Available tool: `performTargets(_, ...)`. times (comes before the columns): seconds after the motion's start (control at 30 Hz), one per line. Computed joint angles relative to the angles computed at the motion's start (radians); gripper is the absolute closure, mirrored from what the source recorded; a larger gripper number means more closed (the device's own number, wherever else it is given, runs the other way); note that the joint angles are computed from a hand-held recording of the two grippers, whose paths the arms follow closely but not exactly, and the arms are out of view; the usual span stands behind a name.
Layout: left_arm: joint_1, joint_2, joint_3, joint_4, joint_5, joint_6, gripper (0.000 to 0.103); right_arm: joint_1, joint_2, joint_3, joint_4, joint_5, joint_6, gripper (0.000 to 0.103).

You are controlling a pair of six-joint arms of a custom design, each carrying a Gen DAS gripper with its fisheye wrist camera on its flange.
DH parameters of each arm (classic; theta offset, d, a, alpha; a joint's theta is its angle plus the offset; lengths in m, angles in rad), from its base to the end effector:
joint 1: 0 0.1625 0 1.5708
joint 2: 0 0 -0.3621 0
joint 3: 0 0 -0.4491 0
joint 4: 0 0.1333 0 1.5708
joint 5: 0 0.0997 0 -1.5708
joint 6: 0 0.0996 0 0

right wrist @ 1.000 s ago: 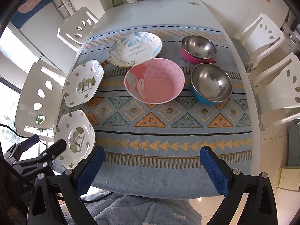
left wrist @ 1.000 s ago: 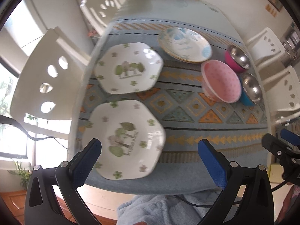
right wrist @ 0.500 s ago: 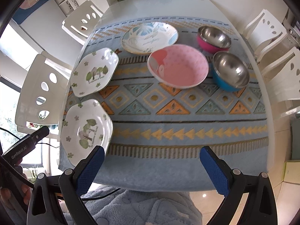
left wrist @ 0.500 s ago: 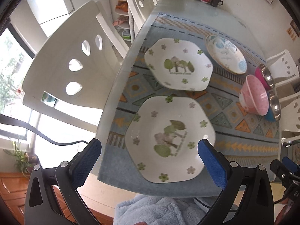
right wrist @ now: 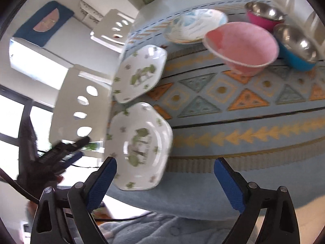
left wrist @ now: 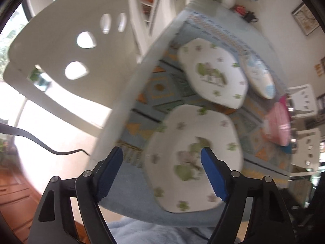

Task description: Organize plates and bowls

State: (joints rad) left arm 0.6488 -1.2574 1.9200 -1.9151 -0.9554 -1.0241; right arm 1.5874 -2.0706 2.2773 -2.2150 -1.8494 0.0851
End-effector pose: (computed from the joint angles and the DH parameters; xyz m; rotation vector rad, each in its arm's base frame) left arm -0.3110 -0.4753 0.1222 -0.0002 2.5097 -0.4320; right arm 0.1125 -0.3951 0.3436 -0.1843 -2.8130 0.6457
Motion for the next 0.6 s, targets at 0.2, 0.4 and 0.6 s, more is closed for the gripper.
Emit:
performTargets(0.2, 0.019, 0.026, 0.001, -0.056, 0.052, 0.072, 0.035, 0.059, 0.038, 0.0, -0.154, -0.024, -0.096, 0.009)
performTargets(0.4, 0.061, 0.124, -0.083, -0.206, 0.102, 0.232, 0.05, 0.061, 0.11, 0.008, -0.557, 0.09, -0.352, 0.009)
performTargets(0.6, 0.146, 0.297, -0.271, -0.171, 0.083, 0.277, 0.083, 0.057, 0.384, -0.2, -0.453, -0.06, -0.373, 0.042)
